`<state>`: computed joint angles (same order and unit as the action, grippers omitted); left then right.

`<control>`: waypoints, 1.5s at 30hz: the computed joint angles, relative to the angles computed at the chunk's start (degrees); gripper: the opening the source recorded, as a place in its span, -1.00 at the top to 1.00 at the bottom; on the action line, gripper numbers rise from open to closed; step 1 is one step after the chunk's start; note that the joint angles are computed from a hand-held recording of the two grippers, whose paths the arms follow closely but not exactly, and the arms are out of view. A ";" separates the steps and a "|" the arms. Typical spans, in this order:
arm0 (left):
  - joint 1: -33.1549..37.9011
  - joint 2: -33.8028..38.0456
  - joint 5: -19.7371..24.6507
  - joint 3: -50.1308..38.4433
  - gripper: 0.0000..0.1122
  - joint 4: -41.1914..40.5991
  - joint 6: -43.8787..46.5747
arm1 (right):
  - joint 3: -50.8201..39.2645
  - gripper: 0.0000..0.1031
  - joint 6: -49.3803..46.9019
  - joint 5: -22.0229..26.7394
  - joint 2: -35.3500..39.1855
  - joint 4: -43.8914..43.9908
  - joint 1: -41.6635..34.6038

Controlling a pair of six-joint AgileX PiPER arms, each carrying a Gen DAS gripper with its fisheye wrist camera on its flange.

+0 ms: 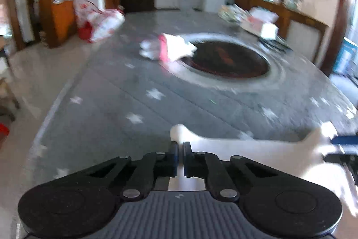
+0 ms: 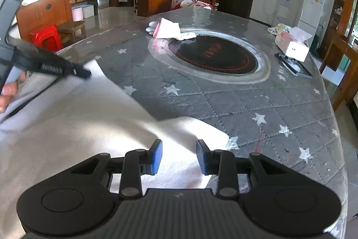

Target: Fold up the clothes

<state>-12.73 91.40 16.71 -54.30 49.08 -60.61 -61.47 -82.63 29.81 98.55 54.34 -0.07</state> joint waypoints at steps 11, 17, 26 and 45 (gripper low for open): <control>2.07 1.79 -0.39 0.18 0.91 6.11 -8.32 | -1.52 0.34 1.63 -2.18 2.01 -0.93 2.47; 3.18 2.58 -0.04 -1.17 0.75 2.41 -5.74 | -4.84 0.34 13.49 -7.78 4.36 -6.16 4.46; 2.56 2.35 1.13 -1.16 0.59 2.43 -5.02 | -6.79 0.35 9.56 -2.42 5.23 -1.08 6.40; -0.22 -7.59 -0.97 5.89 0.45 -6.47 4.98 | -3.41 0.35 4.70 8.61 0.47 -3.68 0.35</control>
<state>-12.95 83.81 15.74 -48.41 42.61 -55.63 -64.88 -77.93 38.42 99.02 50.66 0.28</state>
